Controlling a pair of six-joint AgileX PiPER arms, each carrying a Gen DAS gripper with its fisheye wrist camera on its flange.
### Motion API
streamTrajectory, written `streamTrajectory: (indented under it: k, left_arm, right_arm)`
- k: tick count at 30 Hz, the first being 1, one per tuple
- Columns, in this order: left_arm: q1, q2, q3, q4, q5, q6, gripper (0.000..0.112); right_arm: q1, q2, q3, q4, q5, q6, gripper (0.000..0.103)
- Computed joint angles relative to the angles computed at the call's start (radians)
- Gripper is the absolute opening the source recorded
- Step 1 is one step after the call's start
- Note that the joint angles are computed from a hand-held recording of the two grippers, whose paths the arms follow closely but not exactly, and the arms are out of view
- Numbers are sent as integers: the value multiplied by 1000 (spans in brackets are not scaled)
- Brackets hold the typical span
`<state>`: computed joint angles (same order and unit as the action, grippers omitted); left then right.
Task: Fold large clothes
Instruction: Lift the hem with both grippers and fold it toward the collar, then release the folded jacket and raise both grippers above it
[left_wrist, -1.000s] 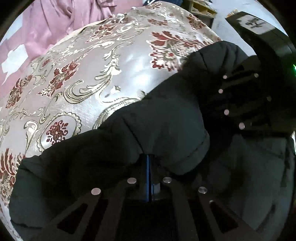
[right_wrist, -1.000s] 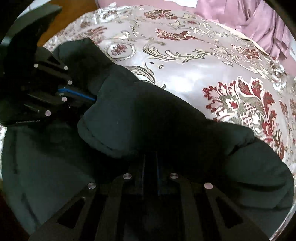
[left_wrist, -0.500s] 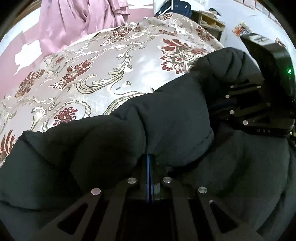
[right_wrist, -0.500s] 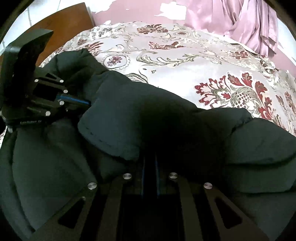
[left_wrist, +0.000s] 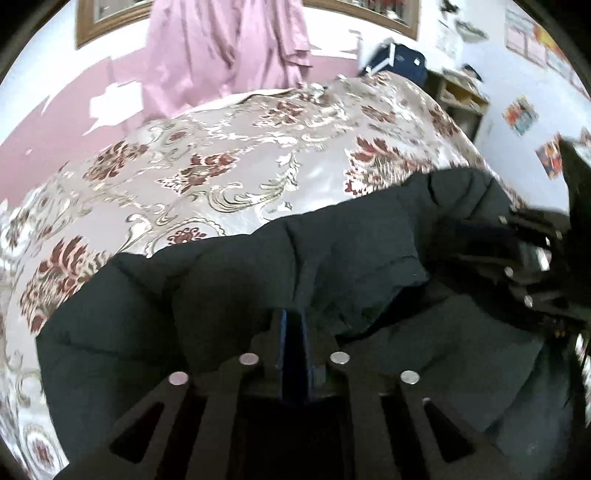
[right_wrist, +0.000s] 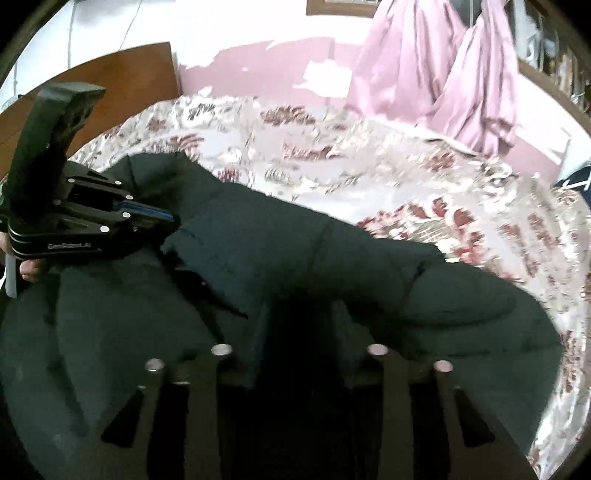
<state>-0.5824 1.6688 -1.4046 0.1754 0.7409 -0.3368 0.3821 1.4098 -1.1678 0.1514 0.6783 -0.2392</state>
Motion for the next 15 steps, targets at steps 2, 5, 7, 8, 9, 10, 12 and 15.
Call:
streamTrajectory:
  k: [2,5,7,8,9,10,12,15]
  left_arm:
    - [-7,-36,17,-3,-9,-45,23]
    - [-38,-116,75,77,-37,-201,59]
    - [-78,-182,120,193,-42,-368,80]
    - [-102,-218,143,249,-43,-447,82]
    - [-120,-240,153,284,-36,-497,86]
    - [-141,-262,159,322,-17,-548,90]
    - [-198,-307,160,401,52,-645,92]
    - [-315,-368,158,532,169,-769,97]
  right_arm:
    - [-8,-26,-9,-14,29,28,34]
    - [-15,-82,-7,-31,66,83,50]
    - [-12,-134,9,-50,61,131,60]
    - [-16,-156,13,-47,63,142,65]
    - [-11,-182,15,-63,70,173,72]
    - [-3,-207,15,-87,80,206,77]
    - [19,-253,19,-139,91,264,97]
    - [89,-309,10,-267,119,411,101]
